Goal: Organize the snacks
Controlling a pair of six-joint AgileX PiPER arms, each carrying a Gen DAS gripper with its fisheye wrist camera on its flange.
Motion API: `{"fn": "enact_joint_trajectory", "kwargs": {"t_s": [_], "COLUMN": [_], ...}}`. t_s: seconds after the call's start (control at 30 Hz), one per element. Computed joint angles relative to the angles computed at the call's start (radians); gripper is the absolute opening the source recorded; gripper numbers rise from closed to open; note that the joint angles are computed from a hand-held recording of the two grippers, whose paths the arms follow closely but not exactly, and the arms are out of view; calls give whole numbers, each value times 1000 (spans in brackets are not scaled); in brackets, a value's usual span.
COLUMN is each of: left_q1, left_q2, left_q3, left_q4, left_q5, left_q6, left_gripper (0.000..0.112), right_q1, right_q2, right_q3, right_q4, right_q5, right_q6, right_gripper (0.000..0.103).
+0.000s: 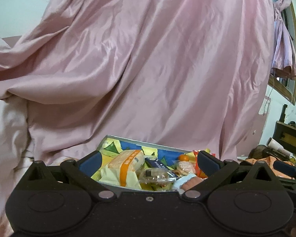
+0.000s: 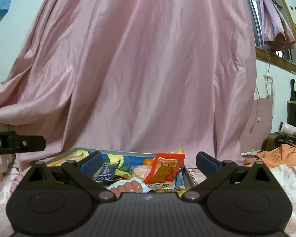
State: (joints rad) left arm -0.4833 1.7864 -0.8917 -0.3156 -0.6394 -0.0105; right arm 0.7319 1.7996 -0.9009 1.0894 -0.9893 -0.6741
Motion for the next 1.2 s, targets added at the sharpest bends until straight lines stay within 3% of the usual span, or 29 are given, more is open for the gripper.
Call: {"fn": "enact_joint_trajectory", "kwargs": {"t_s": [0.47, 1.2], "left_q1": [-55, -174], "left_q2": [-186, -329], "left_q3": [246, 433], "left_q4": [-181, -475], "left_q5": [-49, -5], "left_q6": [113, 320], "left_gripper": [102, 102], "right_q1": [166, 360], "right_q2": [-106, -183], "right_q3": [139, 218], "right_q4": [74, 348], "right_q5": [-113, -116], "right_q6": [-16, -102], "right_gripper": [103, 103]}}
